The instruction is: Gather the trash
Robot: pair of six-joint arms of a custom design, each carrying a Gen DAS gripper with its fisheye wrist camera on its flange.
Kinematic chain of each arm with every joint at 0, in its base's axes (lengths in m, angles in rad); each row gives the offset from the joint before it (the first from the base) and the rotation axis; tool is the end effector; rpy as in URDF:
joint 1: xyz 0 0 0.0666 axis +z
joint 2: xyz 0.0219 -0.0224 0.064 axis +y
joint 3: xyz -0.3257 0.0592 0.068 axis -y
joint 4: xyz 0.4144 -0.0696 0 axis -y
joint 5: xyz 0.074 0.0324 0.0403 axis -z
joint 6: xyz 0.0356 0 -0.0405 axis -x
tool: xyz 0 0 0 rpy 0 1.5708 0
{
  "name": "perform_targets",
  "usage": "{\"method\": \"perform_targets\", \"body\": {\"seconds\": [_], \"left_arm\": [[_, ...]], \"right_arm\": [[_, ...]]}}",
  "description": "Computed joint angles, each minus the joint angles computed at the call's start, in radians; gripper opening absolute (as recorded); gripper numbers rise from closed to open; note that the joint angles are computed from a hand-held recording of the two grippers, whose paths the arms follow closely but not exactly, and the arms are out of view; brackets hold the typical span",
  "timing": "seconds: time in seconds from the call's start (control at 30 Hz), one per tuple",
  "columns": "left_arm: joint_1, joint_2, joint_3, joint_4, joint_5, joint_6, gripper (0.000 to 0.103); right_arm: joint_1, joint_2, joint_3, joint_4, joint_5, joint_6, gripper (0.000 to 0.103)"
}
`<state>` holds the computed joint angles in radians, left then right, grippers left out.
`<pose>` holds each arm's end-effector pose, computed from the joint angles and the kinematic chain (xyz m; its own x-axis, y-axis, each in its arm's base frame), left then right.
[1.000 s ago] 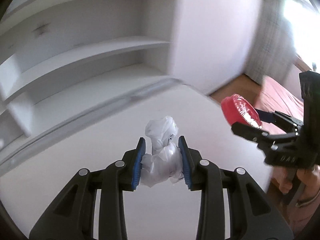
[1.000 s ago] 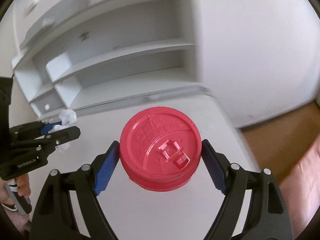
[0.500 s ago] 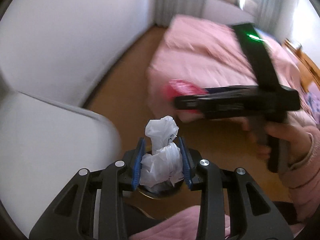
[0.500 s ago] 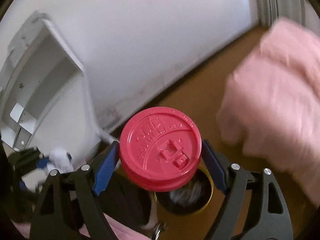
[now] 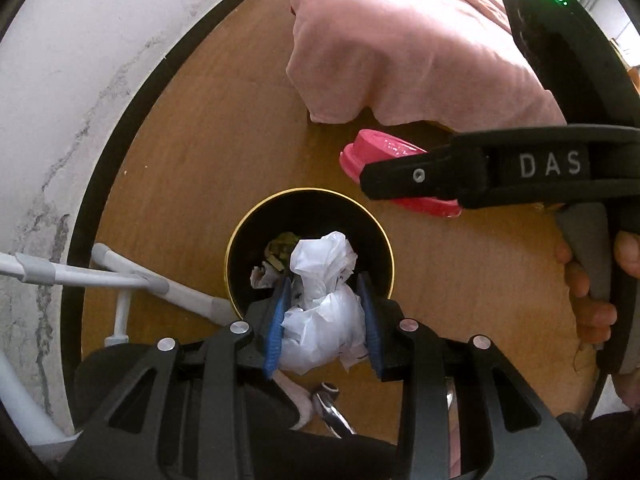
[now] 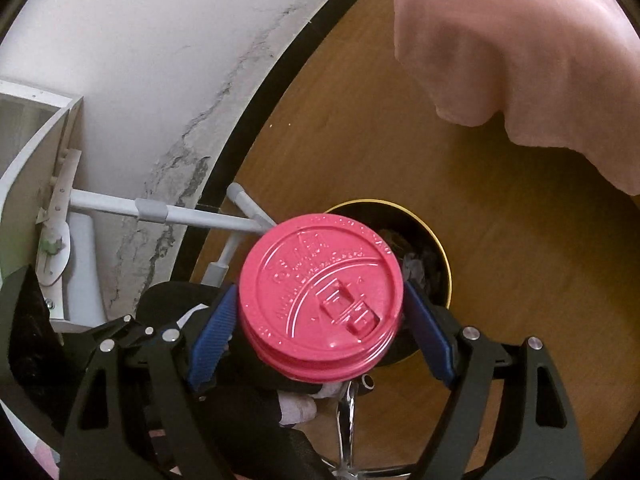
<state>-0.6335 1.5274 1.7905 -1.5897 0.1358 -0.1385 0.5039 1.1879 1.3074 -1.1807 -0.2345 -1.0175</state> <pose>0.4016 -0.3014 0.4606 -0.6899 0.6765 -0.2576 0.7150 0.6924 -0.0967 0.3706 0.2133 0.4126 -0.8857 0.4566 -0.0838 0.3514 0.7774 0.5216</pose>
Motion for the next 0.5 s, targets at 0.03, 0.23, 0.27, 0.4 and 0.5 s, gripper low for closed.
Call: {"method": "perform_targets", "body": {"seconds": [0.03,0.23,0.27,0.4,0.5], "left_arm": [[0.0,0.002,0.0,0.001,0.003,0.0,0.033],[-0.01,-0.039,-0.029,0.043,0.018,-0.012,0.087],[-0.016,-0.055,-0.041,0.064,0.008,-0.021,0.087],[-0.038,-0.093,-0.055,0.096,-0.031,-0.049,0.088],[-0.058,-0.13,-0.035,0.129,-0.074,-0.058,0.09]], "right_arm": [[-0.003,-0.004,-0.006,0.002,-0.005,-0.003,0.08],[-0.01,-0.006,-0.016,0.005,-0.01,-0.008,0.096],[-0.013,-0.006,-0.015,0.003,-0.01,-0.01,0.096],[-0.024,-0.031,-0.013,-0.02,0.04,-0.02,0.096],[-0.005,-0.023,0.068,-0.114,0.203,0.01,0.096]]}}
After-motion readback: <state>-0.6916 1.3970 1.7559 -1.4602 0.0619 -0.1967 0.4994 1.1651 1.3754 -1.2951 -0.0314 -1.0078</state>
